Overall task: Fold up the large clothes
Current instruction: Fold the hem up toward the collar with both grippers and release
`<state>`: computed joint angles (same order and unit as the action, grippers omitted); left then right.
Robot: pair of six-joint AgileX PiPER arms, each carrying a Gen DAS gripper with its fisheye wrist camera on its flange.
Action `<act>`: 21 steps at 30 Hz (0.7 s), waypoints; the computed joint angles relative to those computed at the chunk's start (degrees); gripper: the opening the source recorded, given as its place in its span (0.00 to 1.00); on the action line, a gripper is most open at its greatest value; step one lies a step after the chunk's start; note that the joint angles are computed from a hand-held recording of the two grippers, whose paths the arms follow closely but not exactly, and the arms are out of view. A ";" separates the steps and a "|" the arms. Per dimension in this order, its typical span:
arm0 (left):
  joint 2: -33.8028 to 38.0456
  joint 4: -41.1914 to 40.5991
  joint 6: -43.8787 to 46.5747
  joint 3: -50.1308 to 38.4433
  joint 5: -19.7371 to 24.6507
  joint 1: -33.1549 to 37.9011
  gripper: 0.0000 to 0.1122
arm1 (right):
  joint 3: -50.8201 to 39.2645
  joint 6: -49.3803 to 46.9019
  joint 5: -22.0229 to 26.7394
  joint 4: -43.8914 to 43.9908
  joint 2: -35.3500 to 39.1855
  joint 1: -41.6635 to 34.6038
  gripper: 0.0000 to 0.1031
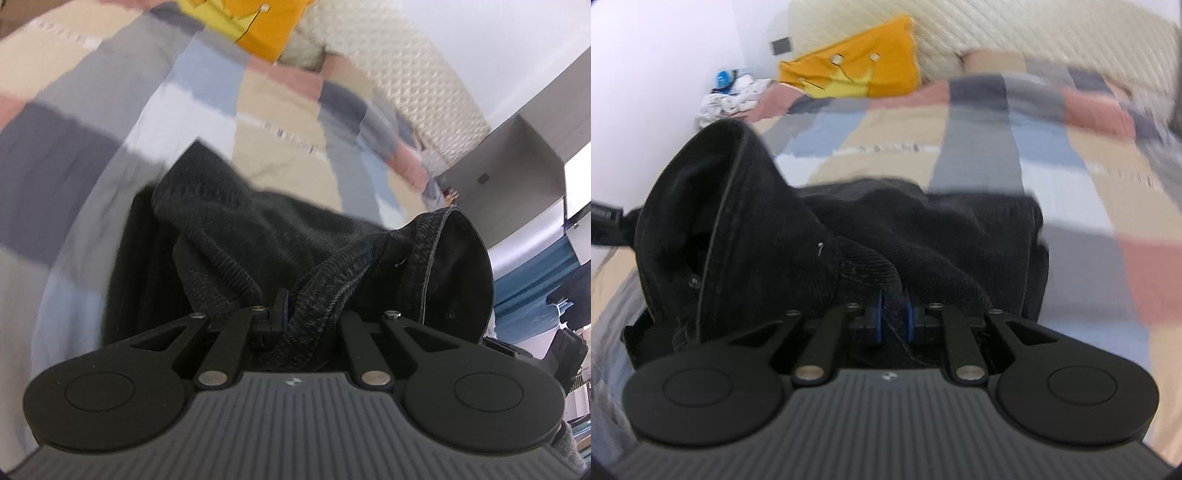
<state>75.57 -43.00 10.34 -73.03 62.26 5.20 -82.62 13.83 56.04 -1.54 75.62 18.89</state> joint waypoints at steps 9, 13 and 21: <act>-4.40 3.22 -4.24 3.80 0.00 -2.71 0.11 | 12.09 6.59 -6.51 4.35 -8.79 -1.33 0.31; -5.23 6.01 -7.96 1.44 2.09 -4.72 0.12 | 17.19 3.13 -10.76 12.40 -13.25 -5.32 0.71; -5.21 4.37 -4.92 1.49 6.14 -2.94 0.16 | 21.19 -7.29 -14.49 28.04 -14.24 -11.84 0.71</act>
<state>70.36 -38.63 5.42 -71.54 68.40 2.27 -61.43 6.53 41.54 26.50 61.39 7.05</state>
